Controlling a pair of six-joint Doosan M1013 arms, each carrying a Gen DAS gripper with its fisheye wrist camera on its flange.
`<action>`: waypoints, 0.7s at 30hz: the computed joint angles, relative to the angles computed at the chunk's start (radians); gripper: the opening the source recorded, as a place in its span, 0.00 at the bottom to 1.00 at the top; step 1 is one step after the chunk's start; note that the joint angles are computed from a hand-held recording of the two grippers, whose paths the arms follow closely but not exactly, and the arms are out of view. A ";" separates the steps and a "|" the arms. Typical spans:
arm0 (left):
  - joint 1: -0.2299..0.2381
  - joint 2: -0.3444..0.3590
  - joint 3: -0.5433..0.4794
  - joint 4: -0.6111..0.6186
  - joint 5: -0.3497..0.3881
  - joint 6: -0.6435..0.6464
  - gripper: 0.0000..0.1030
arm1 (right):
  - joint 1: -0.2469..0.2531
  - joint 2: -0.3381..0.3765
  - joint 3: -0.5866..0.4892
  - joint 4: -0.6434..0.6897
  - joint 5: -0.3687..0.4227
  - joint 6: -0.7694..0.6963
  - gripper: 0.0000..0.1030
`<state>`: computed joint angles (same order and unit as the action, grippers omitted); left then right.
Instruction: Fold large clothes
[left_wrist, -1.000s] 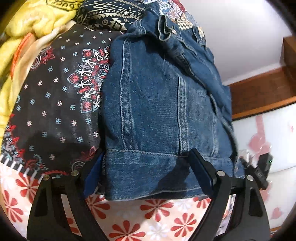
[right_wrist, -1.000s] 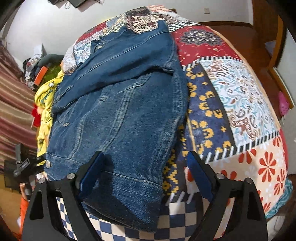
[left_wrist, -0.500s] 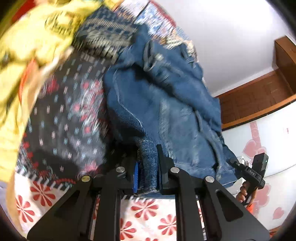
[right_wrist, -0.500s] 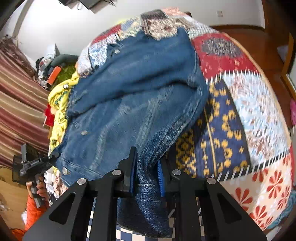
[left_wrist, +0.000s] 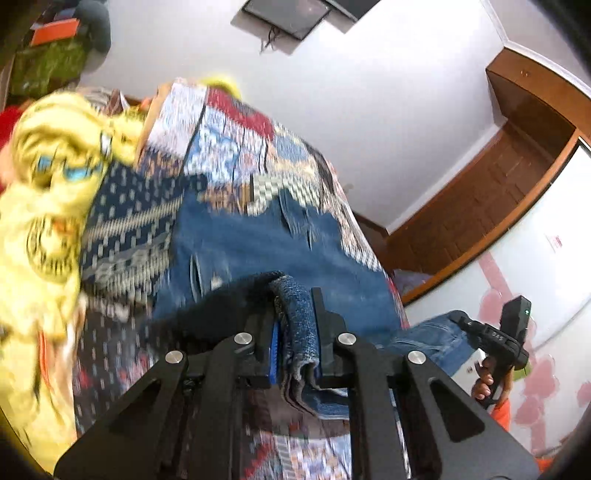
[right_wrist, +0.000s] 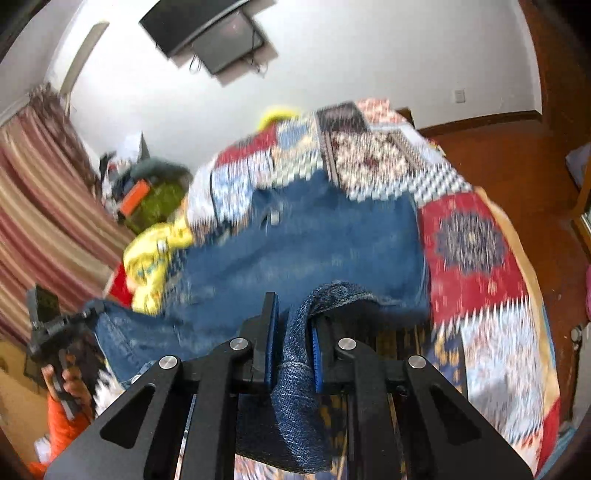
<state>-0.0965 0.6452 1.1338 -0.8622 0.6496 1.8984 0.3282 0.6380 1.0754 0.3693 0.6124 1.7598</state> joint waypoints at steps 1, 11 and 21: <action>-0.003 0.014 -0.025 0.020 -0.009 -0.026 0.12 | -0.004 0.012 -0.025 -0.012 0.002 0.020 0.13; -0.017 0.285 -0.445 0.404 0.123 -0.439 0.12 | -0.024 0.249 -0.388 -0.202 0.184 0.239 0.13; -0.022 0.421 -0.596 0.520 0.291 -0.483 0.17 | -0.047 0.381 -0.527 -0.157 0.354 0.229 0.16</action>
